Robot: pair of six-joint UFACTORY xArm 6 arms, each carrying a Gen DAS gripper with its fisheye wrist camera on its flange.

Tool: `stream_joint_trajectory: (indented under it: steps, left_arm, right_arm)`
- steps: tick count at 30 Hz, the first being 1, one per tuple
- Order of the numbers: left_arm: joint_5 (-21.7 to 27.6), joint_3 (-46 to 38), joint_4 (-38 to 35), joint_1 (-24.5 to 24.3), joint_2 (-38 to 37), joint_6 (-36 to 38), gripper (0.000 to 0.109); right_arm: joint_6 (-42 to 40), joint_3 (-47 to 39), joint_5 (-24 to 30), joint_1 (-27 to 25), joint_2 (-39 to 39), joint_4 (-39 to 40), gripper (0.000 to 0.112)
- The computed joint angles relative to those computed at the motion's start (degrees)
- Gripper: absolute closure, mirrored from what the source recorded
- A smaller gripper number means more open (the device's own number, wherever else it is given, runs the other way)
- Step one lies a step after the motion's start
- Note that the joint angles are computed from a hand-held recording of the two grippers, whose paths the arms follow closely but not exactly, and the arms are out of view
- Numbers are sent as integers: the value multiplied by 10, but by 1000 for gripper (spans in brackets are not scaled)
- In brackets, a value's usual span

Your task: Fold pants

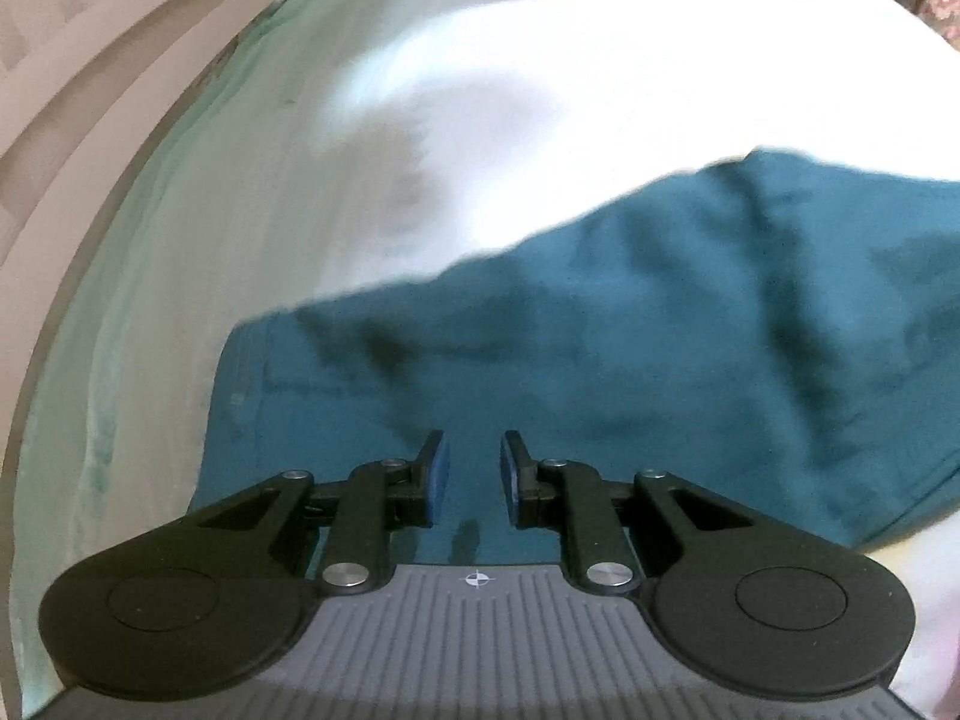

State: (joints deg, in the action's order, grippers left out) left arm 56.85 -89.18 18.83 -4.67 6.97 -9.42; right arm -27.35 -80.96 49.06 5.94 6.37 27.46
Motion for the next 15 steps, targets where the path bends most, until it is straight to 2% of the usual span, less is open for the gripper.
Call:
stream_joint_trajectory:
  steps: [3, 6, 15]
  left_arm:
    - [10, -38, -33, -18, 18, -8, 90]
    - [33, -79, -83, -32, 44, 2, 90]
    - [91, -143, -141, -62, 92, 25, 90]
  right_arm:
    - [15, 17, 1, -20, -10, -24, 64]
    - [10, 40, -9, -15, -27, -50, 64]
    - [-99, 82, -92, 16, -33, -97, 64]
